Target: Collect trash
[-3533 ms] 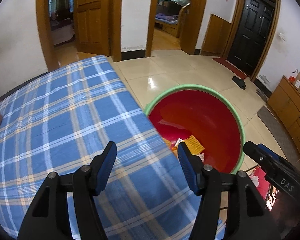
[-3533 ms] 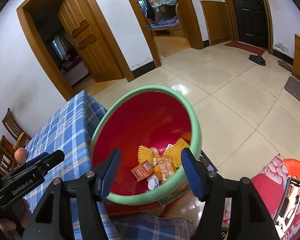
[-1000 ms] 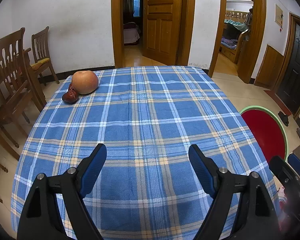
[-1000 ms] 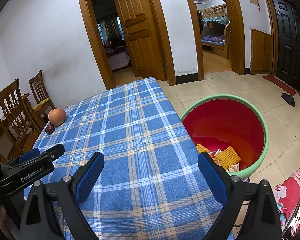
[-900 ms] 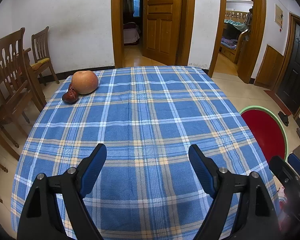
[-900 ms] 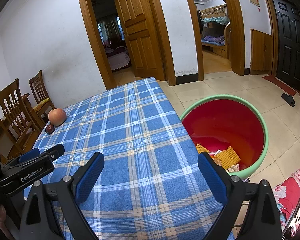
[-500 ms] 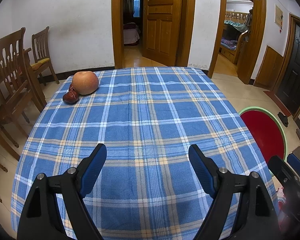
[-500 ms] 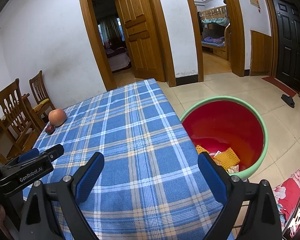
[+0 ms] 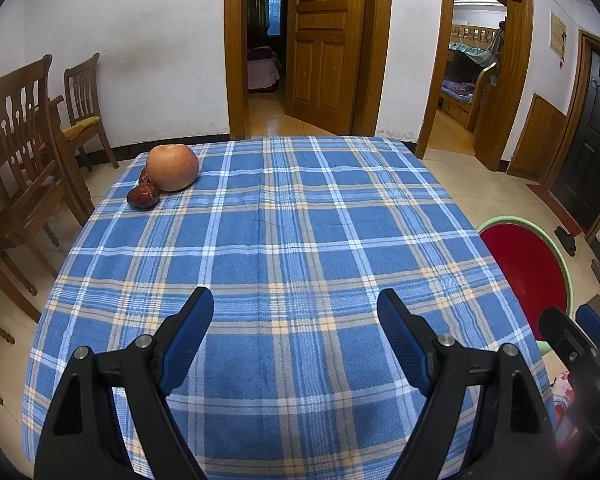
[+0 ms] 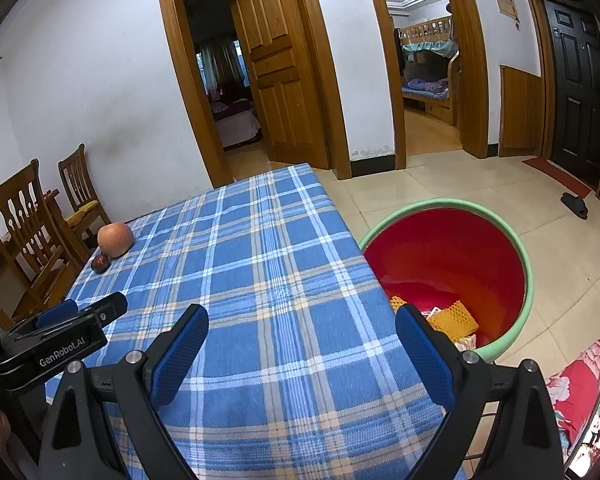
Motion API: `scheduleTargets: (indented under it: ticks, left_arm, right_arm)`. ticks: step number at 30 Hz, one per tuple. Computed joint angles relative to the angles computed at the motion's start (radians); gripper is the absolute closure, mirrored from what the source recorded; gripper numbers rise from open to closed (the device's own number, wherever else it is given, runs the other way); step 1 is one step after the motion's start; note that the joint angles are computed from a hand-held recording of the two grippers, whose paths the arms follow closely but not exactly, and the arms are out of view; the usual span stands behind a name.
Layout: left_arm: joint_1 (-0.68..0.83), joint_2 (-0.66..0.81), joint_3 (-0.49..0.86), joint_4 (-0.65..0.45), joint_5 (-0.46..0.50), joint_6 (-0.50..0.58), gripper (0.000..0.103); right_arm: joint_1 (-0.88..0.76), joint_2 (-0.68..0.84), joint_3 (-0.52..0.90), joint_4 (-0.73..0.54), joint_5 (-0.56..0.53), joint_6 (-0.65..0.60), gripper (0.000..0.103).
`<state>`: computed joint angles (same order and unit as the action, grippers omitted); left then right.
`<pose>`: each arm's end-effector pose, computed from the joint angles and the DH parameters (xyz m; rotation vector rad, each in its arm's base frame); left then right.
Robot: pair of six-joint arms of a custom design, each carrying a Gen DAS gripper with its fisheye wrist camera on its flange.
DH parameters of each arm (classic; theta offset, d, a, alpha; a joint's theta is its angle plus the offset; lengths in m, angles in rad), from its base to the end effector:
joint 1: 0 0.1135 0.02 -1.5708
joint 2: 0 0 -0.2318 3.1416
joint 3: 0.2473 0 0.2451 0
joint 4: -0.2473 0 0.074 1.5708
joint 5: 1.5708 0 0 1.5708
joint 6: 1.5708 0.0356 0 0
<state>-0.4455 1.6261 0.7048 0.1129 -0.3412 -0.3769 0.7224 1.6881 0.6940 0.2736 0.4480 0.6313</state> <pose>0.2746 -0.1179 0.1142 -0.0803 2.3192 -0.0053 0.2403 0.1912 0.1072 0.1269 2.2139 0.2338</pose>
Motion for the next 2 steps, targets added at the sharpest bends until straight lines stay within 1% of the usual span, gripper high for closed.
scheduleTargets:
  ticks: [2]
  left_arm:
    - [-0.006,-0.005,0.006,-0.012,-0.004,-0.006,0.019]
  right_arm:
    - [0.007,-0.002,-0.001,-0.001,0.008,0.003,0.006]
